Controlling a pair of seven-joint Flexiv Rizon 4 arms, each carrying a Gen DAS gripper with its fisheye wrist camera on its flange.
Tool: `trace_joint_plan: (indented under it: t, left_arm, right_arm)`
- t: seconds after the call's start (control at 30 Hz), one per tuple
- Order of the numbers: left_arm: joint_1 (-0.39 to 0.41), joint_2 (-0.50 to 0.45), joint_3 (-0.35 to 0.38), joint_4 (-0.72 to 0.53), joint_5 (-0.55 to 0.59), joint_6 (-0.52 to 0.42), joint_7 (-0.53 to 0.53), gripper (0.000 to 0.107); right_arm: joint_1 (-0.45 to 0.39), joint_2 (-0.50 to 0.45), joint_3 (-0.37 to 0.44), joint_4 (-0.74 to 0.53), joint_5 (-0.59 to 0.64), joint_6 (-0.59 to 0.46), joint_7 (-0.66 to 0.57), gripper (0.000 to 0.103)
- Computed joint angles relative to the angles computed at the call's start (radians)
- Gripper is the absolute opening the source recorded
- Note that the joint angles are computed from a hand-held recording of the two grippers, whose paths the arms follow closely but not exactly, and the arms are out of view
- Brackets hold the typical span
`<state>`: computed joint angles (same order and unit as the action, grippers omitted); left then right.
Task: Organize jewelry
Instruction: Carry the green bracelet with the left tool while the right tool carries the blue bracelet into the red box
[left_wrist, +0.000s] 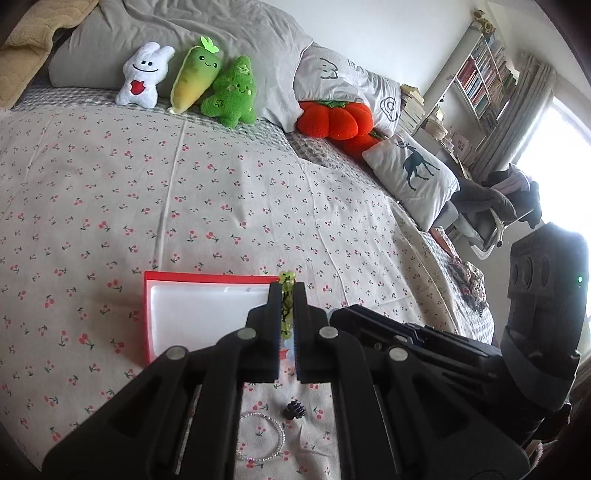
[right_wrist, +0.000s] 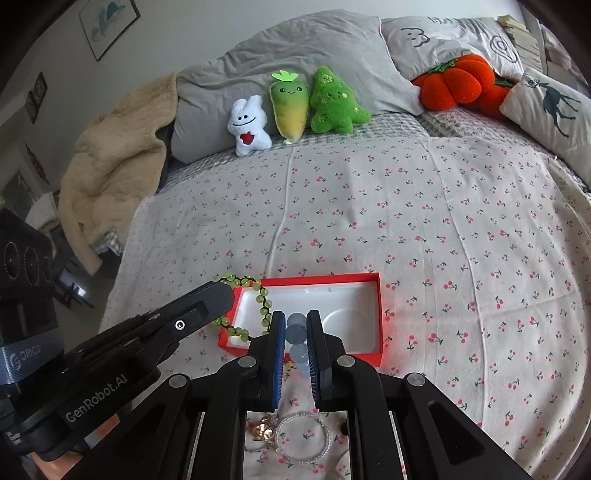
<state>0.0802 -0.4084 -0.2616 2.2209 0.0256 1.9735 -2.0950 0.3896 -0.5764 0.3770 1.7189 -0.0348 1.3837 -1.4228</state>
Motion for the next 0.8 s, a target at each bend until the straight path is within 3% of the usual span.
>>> trace_joint_plan:
  t: [0.1, 0.3, 0.53, 0.67, 0.8]
  left_arm:
    - [0.044, -0.049, -0.023, -0.014, 0.005, -0.017, -0.015, 0.006]
    - [-0.060, -0.060, 0.106, -0.007, -0.092, -0.092, 0.042, 0.006]
    - [-0.121, -0.062, 0.174, 0.005, -0.179, -0.136, 0.096, 0.006]
    - [-0.179, -0.068, 0.230, -0.001, -0.220, -0.156, 0.129, 0.006]
    - [-0.185, -0.073, 0.232, -0.004, -0.236, -0.161, 0.155, 0.006]
  right_arm:
    - [0.028, -0.017, -0.034, -0.016, -0.024, 0.011, 0.015, 0.012]
    - [0.061, -0.055, -0.061, -0.050, -0.077, 0.007, 0.030, 0.012]
    - [0.022, -0.118, 0.032, -0.129, -0.037, -0.060, -0.034, 0.012]
    - [0.075, -0.137, -0.050, -0.143, -0.055, -0.092, -0.002, 0.012]
    - [0.111, -0.147, -0.126, -0.129, -0.105, -0.072, 0.034, 0.012]
